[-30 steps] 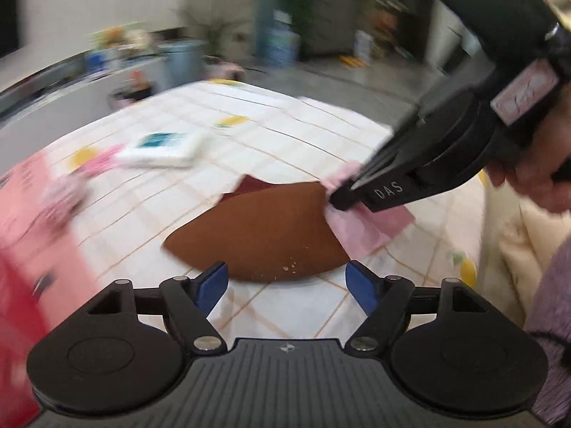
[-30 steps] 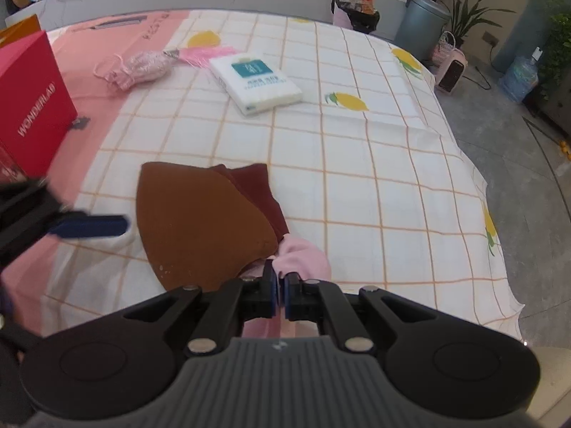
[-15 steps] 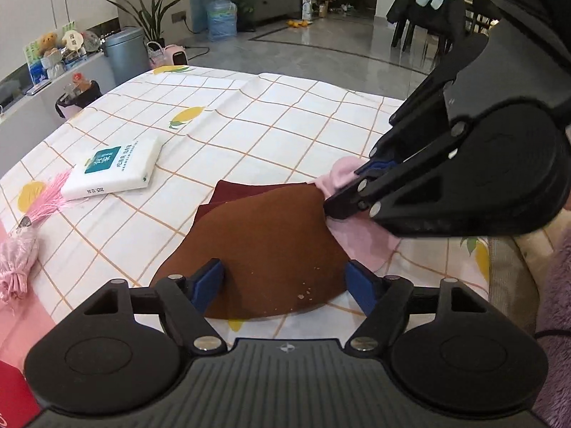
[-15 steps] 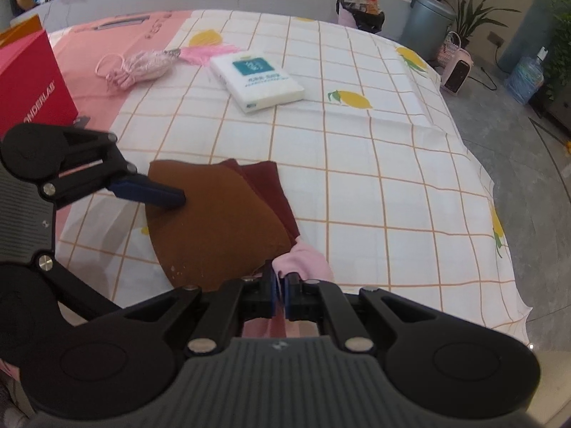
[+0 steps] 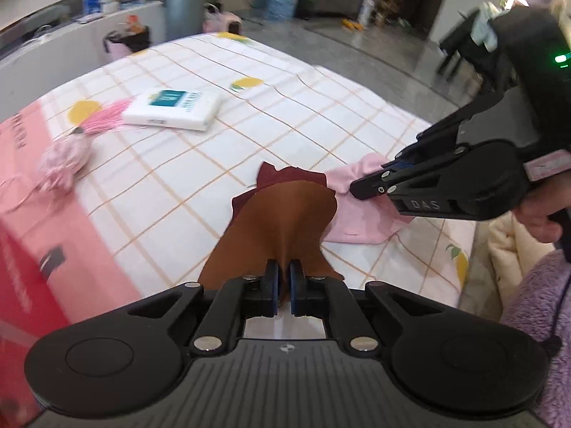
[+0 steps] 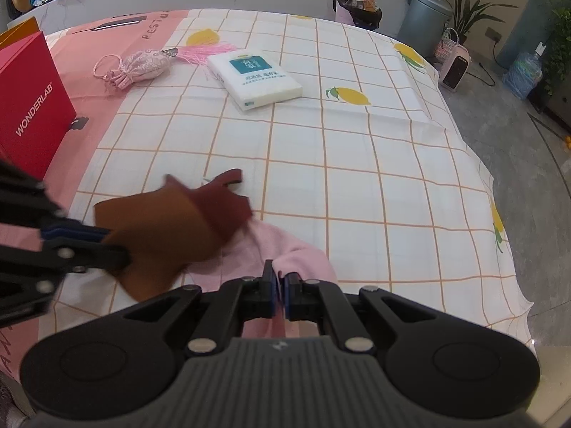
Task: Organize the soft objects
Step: 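Grasp the brown felt with the left gripper while the right gripper holds the pink cloth, then carry the brown felt with the left gripper while the right gripper carries the pink cloth to the box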
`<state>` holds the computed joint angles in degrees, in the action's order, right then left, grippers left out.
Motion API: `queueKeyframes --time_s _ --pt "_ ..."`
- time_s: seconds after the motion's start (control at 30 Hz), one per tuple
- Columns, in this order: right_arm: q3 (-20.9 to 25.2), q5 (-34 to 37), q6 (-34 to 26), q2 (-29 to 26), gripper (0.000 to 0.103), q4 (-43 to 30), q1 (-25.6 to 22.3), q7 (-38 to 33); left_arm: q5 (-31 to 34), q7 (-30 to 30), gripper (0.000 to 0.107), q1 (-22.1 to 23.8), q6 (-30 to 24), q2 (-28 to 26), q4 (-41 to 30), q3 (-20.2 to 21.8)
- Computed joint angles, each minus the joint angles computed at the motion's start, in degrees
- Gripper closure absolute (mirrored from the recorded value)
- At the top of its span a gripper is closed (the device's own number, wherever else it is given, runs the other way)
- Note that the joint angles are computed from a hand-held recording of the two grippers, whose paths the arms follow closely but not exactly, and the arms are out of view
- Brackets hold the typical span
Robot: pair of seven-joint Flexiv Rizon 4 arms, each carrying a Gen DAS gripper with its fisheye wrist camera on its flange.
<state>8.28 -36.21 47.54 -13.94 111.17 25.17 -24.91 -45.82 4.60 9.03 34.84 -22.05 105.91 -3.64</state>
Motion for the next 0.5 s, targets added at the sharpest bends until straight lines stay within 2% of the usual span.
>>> queueKeyframes --time_s 0.07,0.13,0.27,0.4,0.5 --pt "-0.1 -0.3 0.3 0.1 0.102 0.1 0.0 0.3 -2.0 0.1 0.101 0.2 1.4 1.2 1.8 0.3" --pt "0.1 0.1 1.4 0.3 0.102 0.4 -0.2 0.3 -0.3 -1.6 0.101 0.5 -0.8 1.2 0.8 0.8" --pt "0.0 -0.7 1.2 0.5 0.102 0.3 0.2 1.4 -1.2 -1.0 0.101 0.4 0.3 1.9 1.5 0.9" --pt "-0.7 -2.5 2.5 1.2 0.102 1.0 0.0 5.2 -0.9 -3.9 0.101 -0.1 0.5 2.2 1.1 1.1" --pt "-1.6 -6.2 1.0 0.8 0.102 0.1 0.6 9.9 -1.2 -5.5 0.101 -0.5 1.0 2.7 0.7 1.0"
